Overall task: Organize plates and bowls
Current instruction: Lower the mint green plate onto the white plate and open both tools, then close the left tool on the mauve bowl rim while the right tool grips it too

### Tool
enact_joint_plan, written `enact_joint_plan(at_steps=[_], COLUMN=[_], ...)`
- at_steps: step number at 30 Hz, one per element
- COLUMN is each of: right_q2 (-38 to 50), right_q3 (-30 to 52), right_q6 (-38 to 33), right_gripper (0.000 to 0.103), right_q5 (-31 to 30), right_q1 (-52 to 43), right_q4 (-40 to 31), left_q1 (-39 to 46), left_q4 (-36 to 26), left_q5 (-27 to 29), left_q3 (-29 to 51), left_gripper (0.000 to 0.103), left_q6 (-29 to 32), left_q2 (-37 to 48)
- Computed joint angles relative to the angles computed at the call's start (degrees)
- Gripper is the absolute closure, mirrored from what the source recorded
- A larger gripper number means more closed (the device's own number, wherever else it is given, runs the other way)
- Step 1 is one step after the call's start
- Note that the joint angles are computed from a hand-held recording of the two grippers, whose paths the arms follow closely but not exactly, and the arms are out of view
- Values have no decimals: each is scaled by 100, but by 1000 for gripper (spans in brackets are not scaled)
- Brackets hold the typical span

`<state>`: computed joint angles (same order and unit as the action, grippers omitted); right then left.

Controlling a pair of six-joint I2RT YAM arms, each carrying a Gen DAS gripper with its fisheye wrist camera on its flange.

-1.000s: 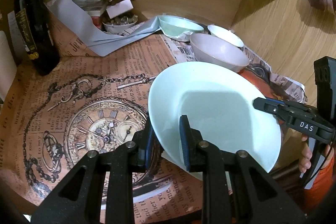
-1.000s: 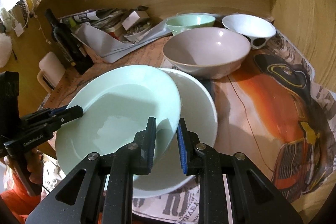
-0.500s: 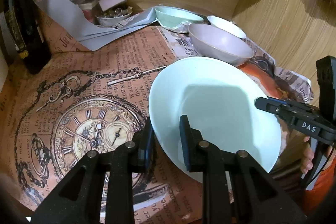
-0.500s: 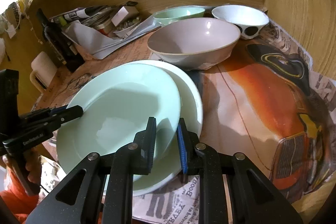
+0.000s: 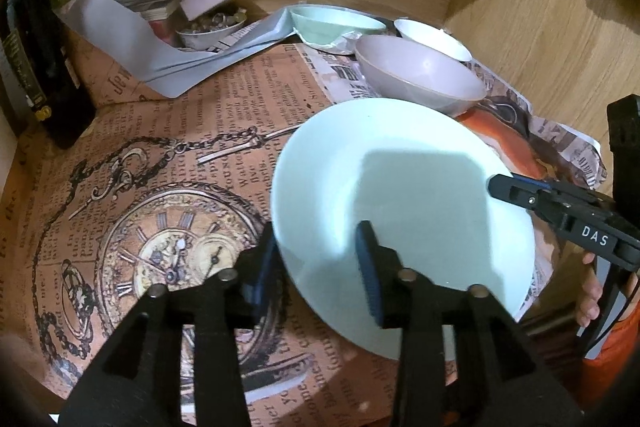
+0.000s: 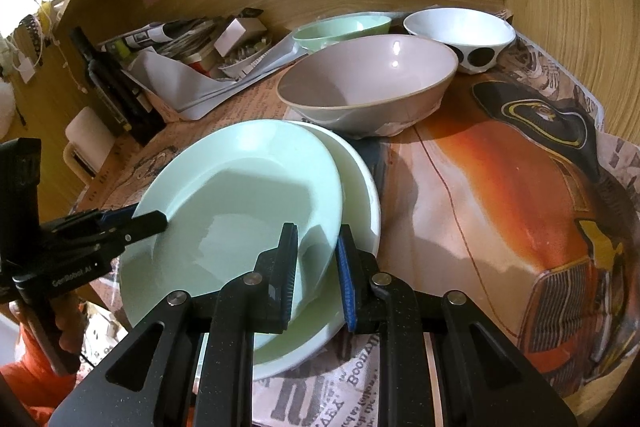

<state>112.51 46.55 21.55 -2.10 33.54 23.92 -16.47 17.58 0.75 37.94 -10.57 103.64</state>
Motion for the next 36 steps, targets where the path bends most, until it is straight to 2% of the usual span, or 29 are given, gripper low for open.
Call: enact_joint_plan(at_steps=[5,10,17,25,26,28,29,33,36], right_q2=[-36,-65,-99,-168,-209,-294,-340,-532,-668], right_q3=[-62,-123,-42,-125,-147,-197,-236,-333,-387], right_q6=[-32,-41,-328,-314,-340,-383,-386,-412,-421], right_gripper=[86,86,86,85,85,72,69,68,61], right_q5=[12,-76,467,550,700,962,996,1089,1142], right_q1=[-4,-75,167,123,149,201,202,165,103], right_q4=[60,142,-73,-9,-2,18,70,186,293], left_q1=[-55,-24,66,302,328,345,342,305,274], left_q4=[-27,-64,-112,35,44,57,70,123,116], left_q5=[-5,46,98,66,65,50,26,-80,-140], left_q3=[38,109,163,-231,-264,-297,-311,-271,-128], left_gripper=[51,48,47,43,43,43,42,37,32], left_q6=[-5,-5,-21,84,96,130,146,175,206], left_q2=[27,75,136,-467,-545,-665,-732,-885,-945])
